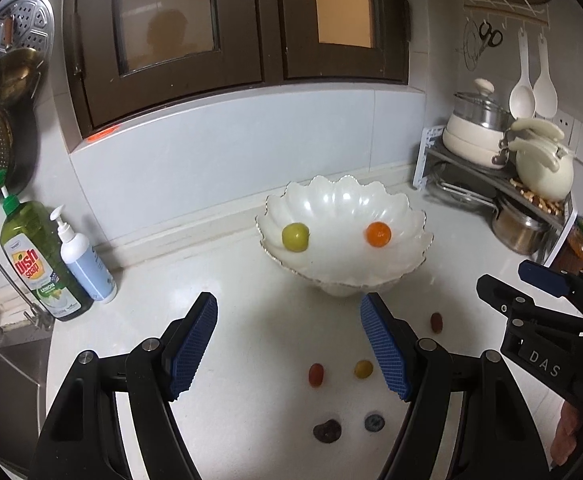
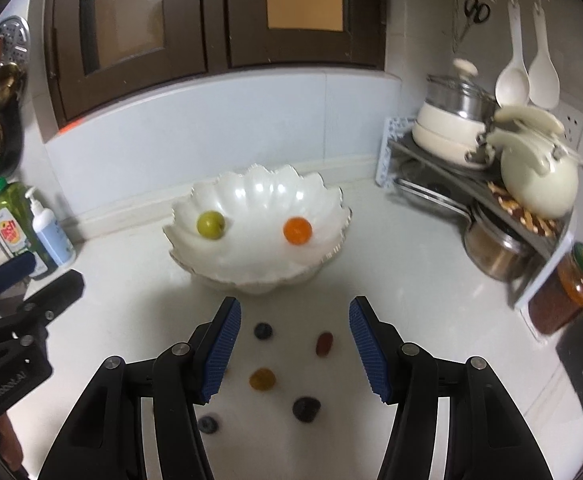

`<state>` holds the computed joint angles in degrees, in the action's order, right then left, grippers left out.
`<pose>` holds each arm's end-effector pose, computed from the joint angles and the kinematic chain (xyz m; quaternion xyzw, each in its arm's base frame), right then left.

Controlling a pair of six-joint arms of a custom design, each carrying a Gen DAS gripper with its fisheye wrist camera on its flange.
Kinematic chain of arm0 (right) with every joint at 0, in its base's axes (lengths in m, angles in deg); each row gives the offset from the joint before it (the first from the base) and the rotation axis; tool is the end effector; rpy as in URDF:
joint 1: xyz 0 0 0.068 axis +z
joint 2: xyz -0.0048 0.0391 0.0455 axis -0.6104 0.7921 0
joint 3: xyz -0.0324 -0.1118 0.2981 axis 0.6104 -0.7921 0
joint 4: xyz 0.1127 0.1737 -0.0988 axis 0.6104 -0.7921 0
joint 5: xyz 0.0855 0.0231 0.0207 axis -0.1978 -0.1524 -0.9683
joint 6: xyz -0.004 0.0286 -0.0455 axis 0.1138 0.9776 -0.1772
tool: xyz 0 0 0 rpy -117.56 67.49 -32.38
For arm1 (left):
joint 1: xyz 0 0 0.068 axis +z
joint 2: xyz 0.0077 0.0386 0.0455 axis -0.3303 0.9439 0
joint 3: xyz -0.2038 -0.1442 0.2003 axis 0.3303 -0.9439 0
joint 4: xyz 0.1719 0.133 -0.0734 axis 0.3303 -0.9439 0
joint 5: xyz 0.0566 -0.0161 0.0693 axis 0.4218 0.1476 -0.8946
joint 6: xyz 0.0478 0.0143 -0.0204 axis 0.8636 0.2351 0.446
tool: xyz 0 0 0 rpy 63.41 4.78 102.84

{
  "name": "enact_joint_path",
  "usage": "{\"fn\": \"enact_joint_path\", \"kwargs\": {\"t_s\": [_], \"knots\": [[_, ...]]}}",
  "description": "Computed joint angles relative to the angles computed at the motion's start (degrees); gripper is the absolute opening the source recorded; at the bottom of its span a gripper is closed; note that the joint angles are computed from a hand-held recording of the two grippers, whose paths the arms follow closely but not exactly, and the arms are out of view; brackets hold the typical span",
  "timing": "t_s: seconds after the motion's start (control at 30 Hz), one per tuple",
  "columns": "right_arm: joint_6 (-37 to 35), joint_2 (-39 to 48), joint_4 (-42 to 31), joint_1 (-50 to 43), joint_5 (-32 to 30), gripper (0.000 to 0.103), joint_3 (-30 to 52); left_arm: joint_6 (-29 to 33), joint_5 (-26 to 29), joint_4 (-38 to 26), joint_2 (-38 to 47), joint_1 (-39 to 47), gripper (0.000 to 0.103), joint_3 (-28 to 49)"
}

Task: Organize fruits
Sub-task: 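Withdraw both open grippers from the bowl back toward the remaining fruits, then close left gripper on a dark plum while right gripper grasps another dark plum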

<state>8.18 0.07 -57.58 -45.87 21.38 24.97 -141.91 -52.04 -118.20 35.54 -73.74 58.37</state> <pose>0.2176 -0.0172 0.3261 -0.1851 0.8956 0.0882 0.3949 0.1349 -0.1432 0.3373 -0.1113 0.8928 0.0808 0.4289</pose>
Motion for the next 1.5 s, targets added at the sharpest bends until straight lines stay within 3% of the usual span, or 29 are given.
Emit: {"fn": "enact_joint_path", "kwargs": {"t_s": [0.5,1.03,1.5], "knots": [[-1.5,-1.8,2.4,-3.7,-1.0,0.058,-7.9,-11.6,1.8,-0.4,2.1,-6.2,0.074,-6.9],[-3.7,1.0,9.2,-3.6,0.9,0.058,-16.2,-20.7,4.9,5.3,6.2,-9.1,0.073,-15.6],[-5.1,6.9,15.2,-4.5,1.3,0.057,-21.3,-19.5,10.6,17.3,10.9,-8.3,0.066,-22.0]]}}
